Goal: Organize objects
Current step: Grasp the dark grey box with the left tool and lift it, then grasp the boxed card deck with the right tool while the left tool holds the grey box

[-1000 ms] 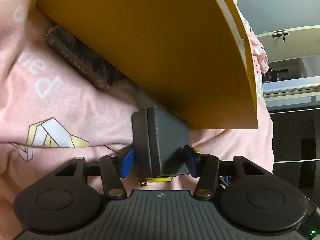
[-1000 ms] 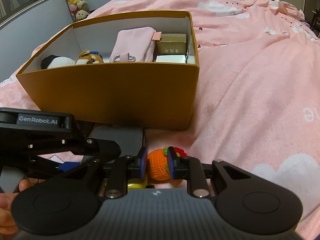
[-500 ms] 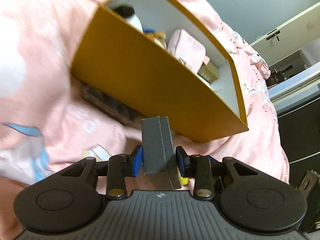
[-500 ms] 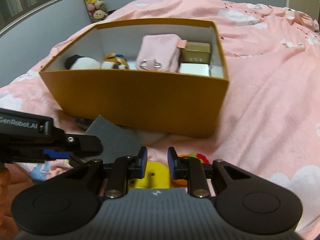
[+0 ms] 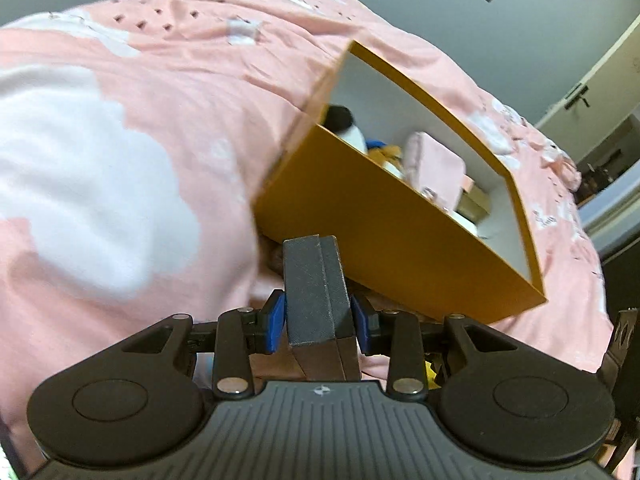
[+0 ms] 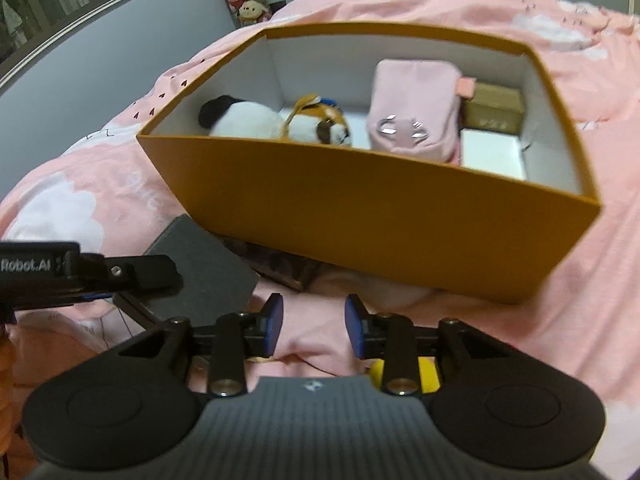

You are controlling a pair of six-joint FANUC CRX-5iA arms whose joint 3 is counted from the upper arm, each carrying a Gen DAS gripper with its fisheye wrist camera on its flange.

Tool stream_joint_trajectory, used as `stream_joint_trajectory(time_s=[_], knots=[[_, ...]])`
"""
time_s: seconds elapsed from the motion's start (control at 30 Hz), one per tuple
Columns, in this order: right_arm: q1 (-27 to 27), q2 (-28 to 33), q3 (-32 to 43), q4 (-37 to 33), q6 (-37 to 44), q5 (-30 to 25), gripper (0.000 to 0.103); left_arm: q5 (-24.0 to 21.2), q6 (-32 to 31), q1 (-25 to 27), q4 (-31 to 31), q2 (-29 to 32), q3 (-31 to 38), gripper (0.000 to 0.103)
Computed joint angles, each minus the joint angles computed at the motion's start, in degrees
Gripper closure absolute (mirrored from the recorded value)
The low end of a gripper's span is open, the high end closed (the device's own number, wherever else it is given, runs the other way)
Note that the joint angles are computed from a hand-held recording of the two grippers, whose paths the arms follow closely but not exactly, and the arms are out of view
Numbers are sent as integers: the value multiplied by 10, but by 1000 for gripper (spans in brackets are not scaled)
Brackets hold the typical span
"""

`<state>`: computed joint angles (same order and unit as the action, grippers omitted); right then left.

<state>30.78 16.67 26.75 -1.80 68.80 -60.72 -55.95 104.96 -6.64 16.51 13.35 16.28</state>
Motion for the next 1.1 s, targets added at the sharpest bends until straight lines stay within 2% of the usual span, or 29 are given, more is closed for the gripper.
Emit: stream_joint_trajectory(time_s=[0.13,0.33,0.4,0.47,0.57,0.67,0.83,1.03,1.07,1.1], knots=[[1,28,32,-15,0,-17,67,2,16,3,-22,0,5,63],[6,56,61,-22,-4,-27,53,7,27,8,-56,-7,14,63],[8,63,66,-21,-8,-27,45,8,30,11,-54,-7,15,63],[9,68,69,-20,-16,-25,44,10,31,12,-55,-5,16,63],[9,80,82,-23,-36,-29,37,10,40,11,-68,-3,22,63],[8,87,90,-31,-55,-21,37,2,50,4,-104,1,40,63],[21,101,89,0,-54,-6,34,3,49,7,-100,6,44,63],[0,112,98,-50,-26,3,28,4,48,11,-94,10,46,64],[0,112,97,-52,-20,3,33,4,48,11,-94,9,46,64],[4,111,96,-42,-12,0,42,4,47,12,-94,10,47,64]])
